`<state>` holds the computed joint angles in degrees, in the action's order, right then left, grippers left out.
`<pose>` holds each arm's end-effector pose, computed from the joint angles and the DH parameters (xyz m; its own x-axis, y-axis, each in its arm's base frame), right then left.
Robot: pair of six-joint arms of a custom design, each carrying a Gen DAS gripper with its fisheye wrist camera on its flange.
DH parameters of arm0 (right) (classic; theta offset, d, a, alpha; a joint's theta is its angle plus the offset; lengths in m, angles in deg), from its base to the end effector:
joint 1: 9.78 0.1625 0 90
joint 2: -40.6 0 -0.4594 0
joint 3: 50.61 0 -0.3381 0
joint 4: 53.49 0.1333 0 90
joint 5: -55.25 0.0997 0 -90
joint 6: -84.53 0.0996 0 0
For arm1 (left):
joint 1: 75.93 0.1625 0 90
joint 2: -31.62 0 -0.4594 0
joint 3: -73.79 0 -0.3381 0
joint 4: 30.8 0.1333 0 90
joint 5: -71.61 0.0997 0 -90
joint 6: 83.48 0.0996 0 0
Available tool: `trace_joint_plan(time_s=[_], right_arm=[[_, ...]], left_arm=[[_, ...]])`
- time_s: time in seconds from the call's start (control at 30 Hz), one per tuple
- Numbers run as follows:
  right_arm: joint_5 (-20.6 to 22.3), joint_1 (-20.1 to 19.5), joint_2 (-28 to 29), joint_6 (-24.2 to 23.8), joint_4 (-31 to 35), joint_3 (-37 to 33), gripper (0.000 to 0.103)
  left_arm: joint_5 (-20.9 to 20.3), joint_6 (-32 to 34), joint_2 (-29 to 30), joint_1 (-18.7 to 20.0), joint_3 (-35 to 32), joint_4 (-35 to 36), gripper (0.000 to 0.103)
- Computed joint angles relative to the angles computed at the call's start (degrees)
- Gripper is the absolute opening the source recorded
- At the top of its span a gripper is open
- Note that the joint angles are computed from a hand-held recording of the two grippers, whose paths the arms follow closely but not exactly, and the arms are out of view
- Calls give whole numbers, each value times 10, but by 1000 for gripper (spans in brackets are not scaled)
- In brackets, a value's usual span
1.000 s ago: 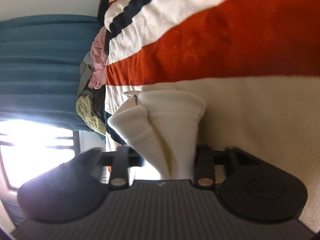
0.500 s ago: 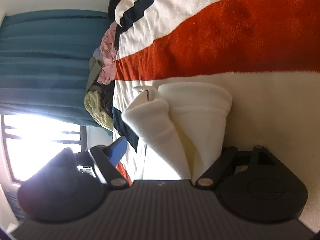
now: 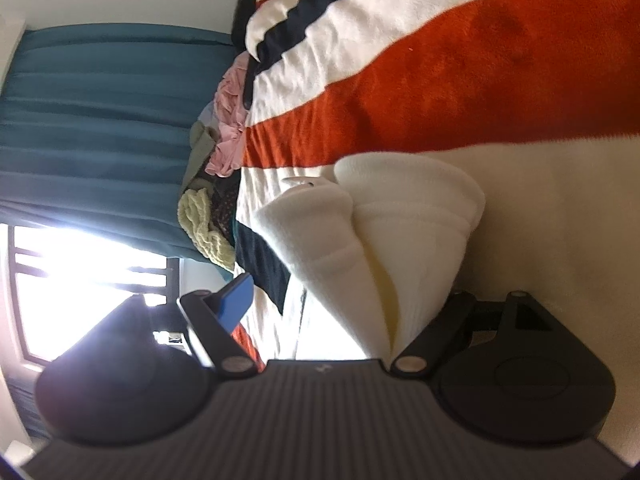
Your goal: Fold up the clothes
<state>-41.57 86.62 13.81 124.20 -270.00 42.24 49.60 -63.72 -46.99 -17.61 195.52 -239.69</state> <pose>0.1968 -0.6647 0.0985 -0.8035 0.3067 -0.5102 0.5949 0.3824 -0.7070 -0.0171 -0.4574 0.4692 -0.7007 -0.4638 -0.5422 0.3889 0.3889 -0.8352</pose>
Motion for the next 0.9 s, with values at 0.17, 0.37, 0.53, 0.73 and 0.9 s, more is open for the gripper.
trace_joint_plan(time_s=[0.17,0.37,0.53,0.73,0.9], right_arm=[[1,2,14,-8,-45,-5,83],[-7,15,37,-35,-87,-27,83],[80,1,51,-71,-123,-48,83],[52,5,55,-71,-92,-67,83],[2,-1,50,-31,-20,-67,78]], left_arm=[[-50,4,49,50,6,52,80],[-40,60,109,77,0,9,81],[-46,66,102,79,8,21,81],[-52,76,101,83,10,8,81],[-62,81,100,86,9,-2,81]])
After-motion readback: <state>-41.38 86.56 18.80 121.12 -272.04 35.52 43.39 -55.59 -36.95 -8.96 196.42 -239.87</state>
